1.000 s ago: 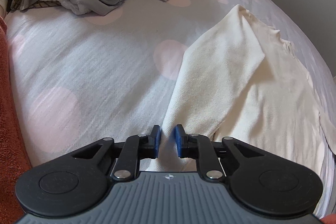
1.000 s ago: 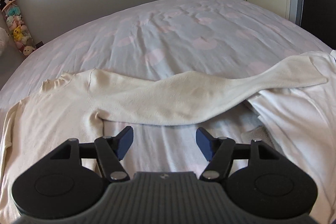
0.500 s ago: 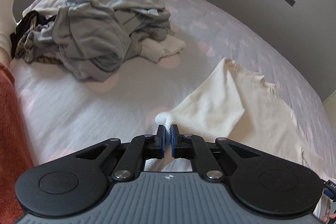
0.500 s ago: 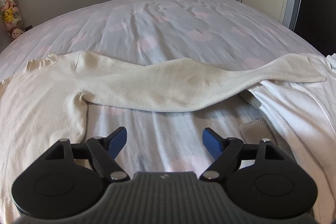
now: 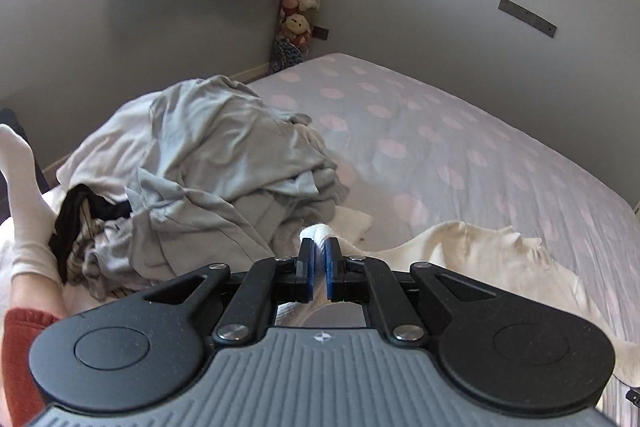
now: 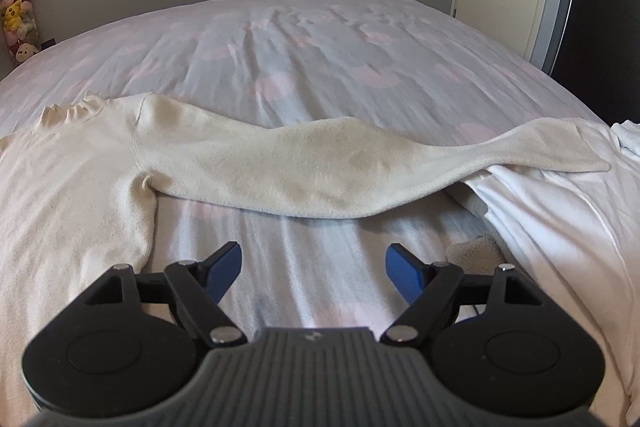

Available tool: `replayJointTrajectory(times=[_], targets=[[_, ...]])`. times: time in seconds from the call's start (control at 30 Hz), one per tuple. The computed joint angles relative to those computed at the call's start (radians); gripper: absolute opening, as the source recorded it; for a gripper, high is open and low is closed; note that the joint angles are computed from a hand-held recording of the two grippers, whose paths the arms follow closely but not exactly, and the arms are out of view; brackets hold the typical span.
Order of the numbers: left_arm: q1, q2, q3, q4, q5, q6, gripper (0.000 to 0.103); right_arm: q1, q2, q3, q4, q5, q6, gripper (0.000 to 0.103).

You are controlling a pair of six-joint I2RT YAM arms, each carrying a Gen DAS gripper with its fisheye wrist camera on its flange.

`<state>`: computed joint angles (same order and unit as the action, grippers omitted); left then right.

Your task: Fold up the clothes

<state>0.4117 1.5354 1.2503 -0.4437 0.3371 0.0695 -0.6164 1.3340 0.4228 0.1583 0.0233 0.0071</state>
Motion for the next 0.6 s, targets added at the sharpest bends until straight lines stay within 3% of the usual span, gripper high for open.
replayJointTrajectory(times=[0.2,0.5,0.6], targets=[[0.031,0.124,0.126,-0.023,-0.088,0.078,0.003,0.000,0.010,0.002,0.003,-0.005,0.003,0.081],[-0.009,0.250,0.153,0.035,-0.178,0.137,0.005,-0.003,0.023,0.011,-0.008,-0.014,0.004,0.081],[-0.008,0.229,0.131,0.027,-0.175,0.136,0.015,-0.007,0.029,0.014,-0.010,-0.019,0.008,0.081]])
